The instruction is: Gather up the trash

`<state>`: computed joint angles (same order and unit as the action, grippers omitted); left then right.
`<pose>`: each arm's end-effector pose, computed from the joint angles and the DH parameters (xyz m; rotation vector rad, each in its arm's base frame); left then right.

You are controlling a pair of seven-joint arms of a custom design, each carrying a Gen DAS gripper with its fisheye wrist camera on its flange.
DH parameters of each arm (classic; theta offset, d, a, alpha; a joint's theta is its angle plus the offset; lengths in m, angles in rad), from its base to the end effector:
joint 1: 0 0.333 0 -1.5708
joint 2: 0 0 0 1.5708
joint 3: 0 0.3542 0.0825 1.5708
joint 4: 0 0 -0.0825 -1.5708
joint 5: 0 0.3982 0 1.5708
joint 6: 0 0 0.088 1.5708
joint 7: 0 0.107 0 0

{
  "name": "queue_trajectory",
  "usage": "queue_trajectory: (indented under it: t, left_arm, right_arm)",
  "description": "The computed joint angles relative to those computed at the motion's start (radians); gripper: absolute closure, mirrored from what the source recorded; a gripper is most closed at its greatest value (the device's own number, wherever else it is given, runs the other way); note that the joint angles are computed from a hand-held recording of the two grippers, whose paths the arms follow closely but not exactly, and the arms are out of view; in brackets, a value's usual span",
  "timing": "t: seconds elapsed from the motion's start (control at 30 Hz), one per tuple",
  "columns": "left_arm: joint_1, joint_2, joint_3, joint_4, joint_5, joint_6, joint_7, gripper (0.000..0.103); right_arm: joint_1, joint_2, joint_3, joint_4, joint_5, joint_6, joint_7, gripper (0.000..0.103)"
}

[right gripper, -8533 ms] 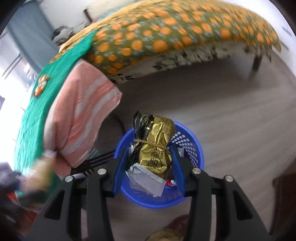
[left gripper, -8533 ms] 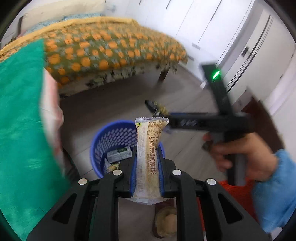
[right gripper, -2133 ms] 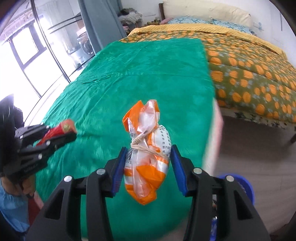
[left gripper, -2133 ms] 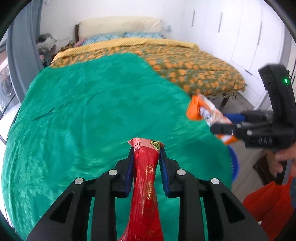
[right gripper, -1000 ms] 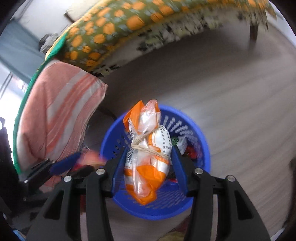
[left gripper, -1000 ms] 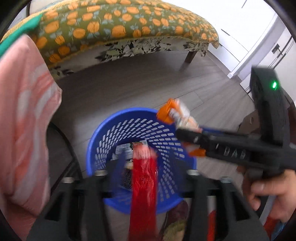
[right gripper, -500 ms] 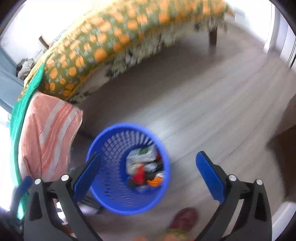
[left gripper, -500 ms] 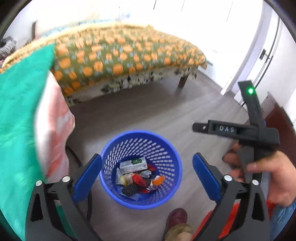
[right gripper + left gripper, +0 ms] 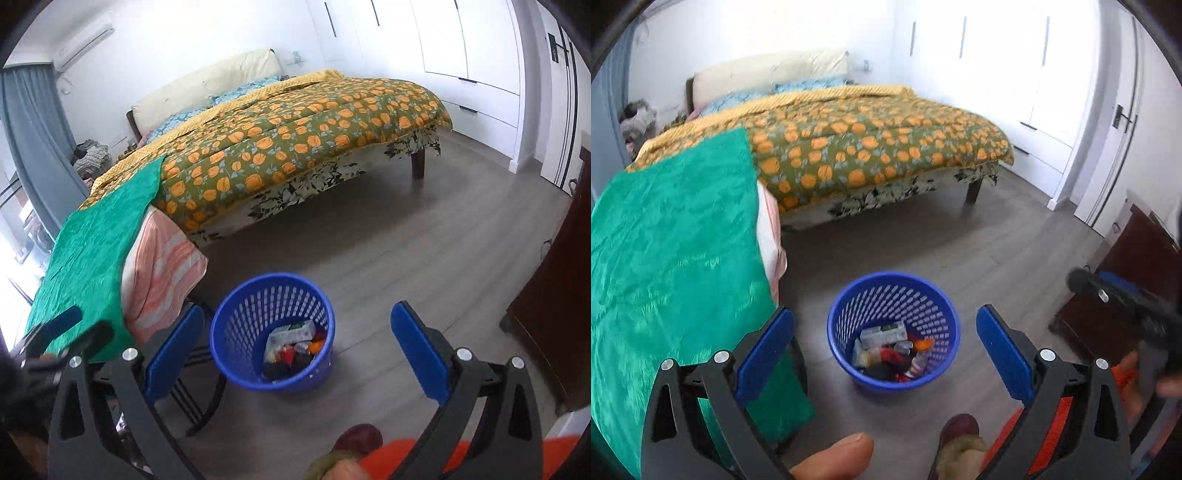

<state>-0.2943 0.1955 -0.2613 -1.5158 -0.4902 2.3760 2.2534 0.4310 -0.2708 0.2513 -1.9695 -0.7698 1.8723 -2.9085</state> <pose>0.5931 -0.3506 0.6660 -0.8042 2.6242 -1.1622 0.4110 0.2878 0.6572 -0.7688 2.3824 -0.8883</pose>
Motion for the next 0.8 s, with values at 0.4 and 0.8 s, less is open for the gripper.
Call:
queue_trajectory:
  t: [0.4, 0.8]
  left_arm:
    - [-0.043, 0.054, 0.036, 0.039, 0.246, -0.066, -0.165, 0.005]
    - [-0.048, 0.053, 0.036, 0.024, 0.285, -0.065, -0.196, 0.005]
  right_arm:
    - [0.038, 0.103, -0.029, 0.081, 0.137, 0.049, -0.224, 0.005]
    - [0.048, 0.131, -0.039, 0.101, 0.181, 0.033, -0.274, 0.005]
